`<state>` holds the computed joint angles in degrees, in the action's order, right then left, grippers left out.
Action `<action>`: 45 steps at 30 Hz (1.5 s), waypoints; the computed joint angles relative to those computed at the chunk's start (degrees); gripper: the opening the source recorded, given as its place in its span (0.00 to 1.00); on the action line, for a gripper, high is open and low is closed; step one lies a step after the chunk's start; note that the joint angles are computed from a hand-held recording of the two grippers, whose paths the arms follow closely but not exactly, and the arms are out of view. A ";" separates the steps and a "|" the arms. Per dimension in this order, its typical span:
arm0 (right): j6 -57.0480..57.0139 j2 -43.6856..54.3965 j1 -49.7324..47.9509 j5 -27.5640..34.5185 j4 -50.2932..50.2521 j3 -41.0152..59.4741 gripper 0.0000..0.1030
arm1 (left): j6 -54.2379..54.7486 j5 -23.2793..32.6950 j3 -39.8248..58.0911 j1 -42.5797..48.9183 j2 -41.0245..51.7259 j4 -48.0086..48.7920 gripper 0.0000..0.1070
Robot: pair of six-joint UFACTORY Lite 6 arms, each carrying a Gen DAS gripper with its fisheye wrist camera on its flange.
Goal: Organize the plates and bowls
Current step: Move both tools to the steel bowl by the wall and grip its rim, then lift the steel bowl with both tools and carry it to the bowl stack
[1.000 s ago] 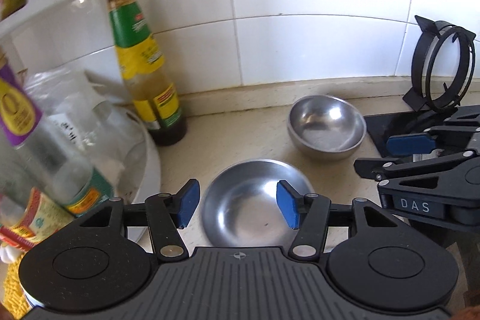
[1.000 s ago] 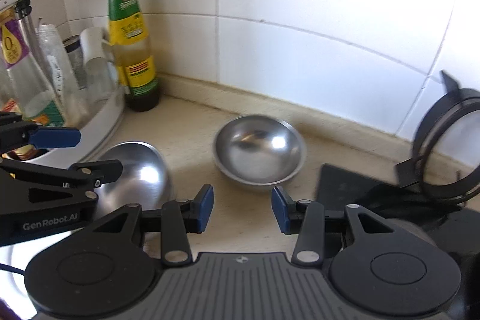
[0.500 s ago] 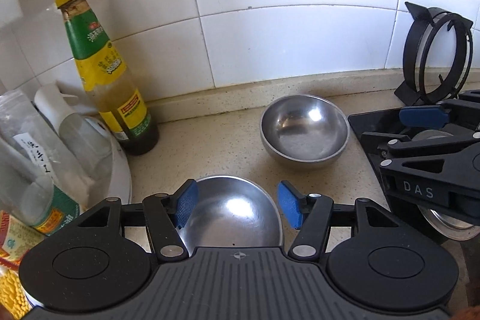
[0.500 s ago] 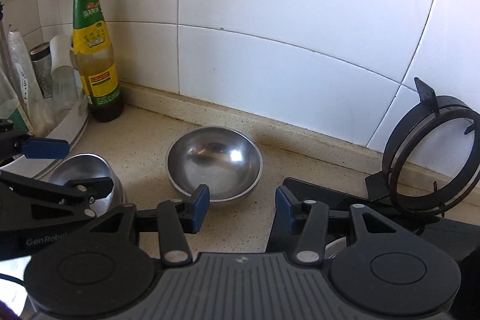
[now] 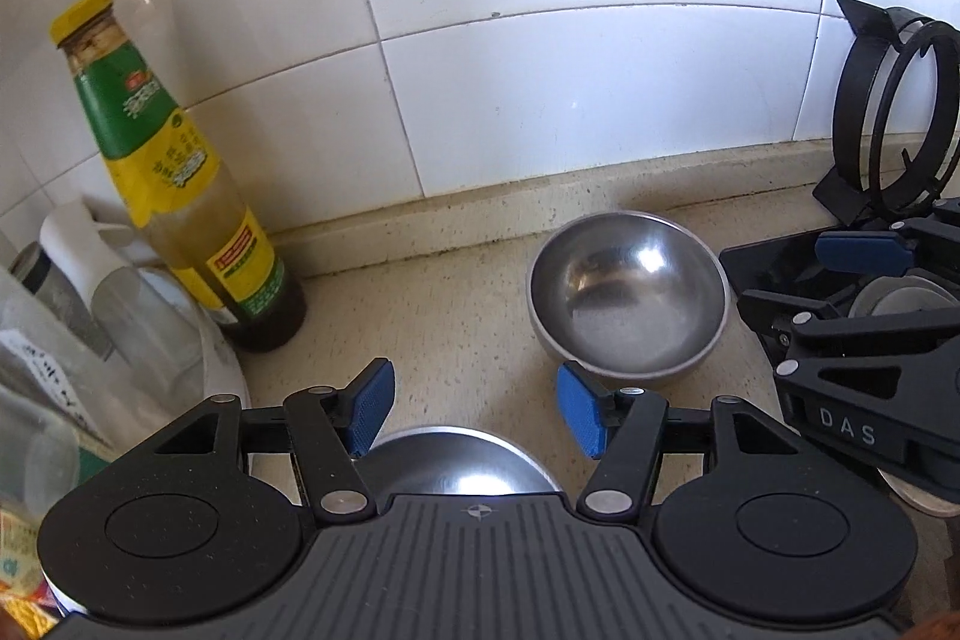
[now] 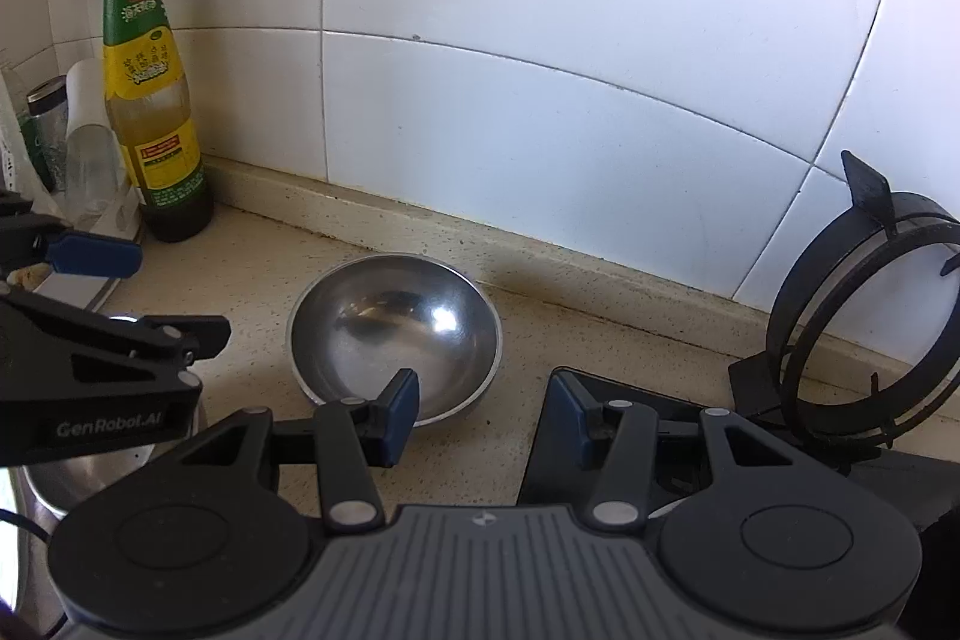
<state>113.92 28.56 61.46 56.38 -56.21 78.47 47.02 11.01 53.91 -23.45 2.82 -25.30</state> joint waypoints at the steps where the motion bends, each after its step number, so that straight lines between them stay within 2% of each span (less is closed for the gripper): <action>1: 0.19 -0.24 -0.45 -0.73 -0.13 -0.44 0.54 | -0.26 -0.22 0.54 -0.13 0.65 0.34 0.63; 4: 1.26 -1.83 -2.50 -4.55 -0.33 -2.66 0.54 | -1.99 -0.36 2.79 -0.46 3.09 2.26 0.64; 20: 1.72 -3.39 -13.98 -24.02 0.97 -8.26 0.54 | -13.66 7.37 22.53 -2.18 21.07 11.74 0.63; 23: 2.78 -3.54 -15.91 -27.37 0.27 -9.65 0.52 | -16.80 10.28 27.98 -2.52 25.95 14.45 0.58; 27: 1.94 -2.44 -18.16 -31.37 0.65 -10.05 0.46 | -15.46 14.81 34.40 -1.99 31.61 12.14 0.51; 32: 3.74 -1.08 -20.55 -37.91 -0.84 -10.85 0.38 | -14.90 16.62 37.63 -2.39 35.62 11.77 0.41; 35: 4.29 0.08 -21.33 -39.87 -1.36 -10.42 0.36 | -13.60 17.05 38.92 -2.51 36.90 10.72 0.36; 39: 10.27 0.37 -22.07 -42.47 -6.95 -11.22 0.35 | -11.62 19.17 40.95 -2.55 38.98 8.64 0.28; 40: 10.78 0.38 -22.06 -42.58 -7.55 -11.31 0.35 | -10.85 19.84 41.12 -2.48 39.36 7.77 0.30; 42: 14.89 0.43 -22.16 -43.19 -11.58 -11.89 0.35 | -9.88 17.76 39.30 -2.82 38.48 7.62 0.30; 45: 24.25 -0.27 -22.20 -43.86 -20.16 -13.79 0.35 | -9.96 17.98 39.02 -2.74 38.21 7.47 0.29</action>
